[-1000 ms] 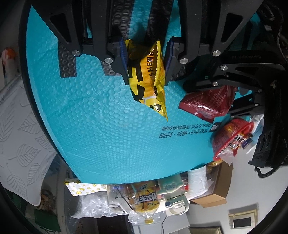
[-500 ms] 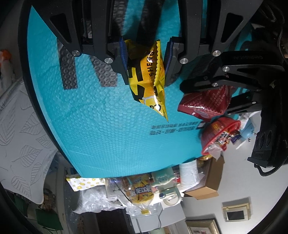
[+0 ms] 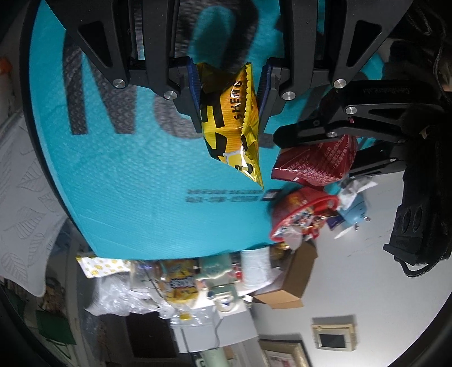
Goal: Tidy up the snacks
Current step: 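Lift both chip bags and carry them over the red basket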
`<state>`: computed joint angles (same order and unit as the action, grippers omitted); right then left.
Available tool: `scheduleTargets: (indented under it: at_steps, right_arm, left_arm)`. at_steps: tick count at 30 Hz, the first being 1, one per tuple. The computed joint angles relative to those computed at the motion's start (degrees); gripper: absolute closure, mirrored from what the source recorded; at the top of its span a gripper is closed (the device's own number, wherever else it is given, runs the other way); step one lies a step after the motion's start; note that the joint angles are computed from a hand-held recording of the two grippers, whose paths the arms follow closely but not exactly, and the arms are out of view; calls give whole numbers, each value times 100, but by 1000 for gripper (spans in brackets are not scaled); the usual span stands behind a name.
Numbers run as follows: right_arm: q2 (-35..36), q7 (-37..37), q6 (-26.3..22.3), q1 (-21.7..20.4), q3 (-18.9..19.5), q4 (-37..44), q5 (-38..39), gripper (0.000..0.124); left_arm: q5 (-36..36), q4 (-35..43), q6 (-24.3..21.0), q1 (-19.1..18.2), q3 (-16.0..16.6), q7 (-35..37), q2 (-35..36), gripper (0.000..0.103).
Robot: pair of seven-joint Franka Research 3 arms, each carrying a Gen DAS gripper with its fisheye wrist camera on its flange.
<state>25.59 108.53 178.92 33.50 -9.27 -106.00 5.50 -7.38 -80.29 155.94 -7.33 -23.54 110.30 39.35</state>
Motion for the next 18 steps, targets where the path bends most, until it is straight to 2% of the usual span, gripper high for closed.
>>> scheduleTargets:
  at_steps: [12, 18]
  right_arm:
    - [429, -1126, -136, -692, 1124, 876, 335, 91]
    - [784, -1669, -449, -812, 1392, 1646, 519, 91]
  left_arm:
    - [-188, -1253, 967, 557, -88, -290, -844, 47]
    - [-234, -1359, 1219, 806, -159, -473, -956, 47]
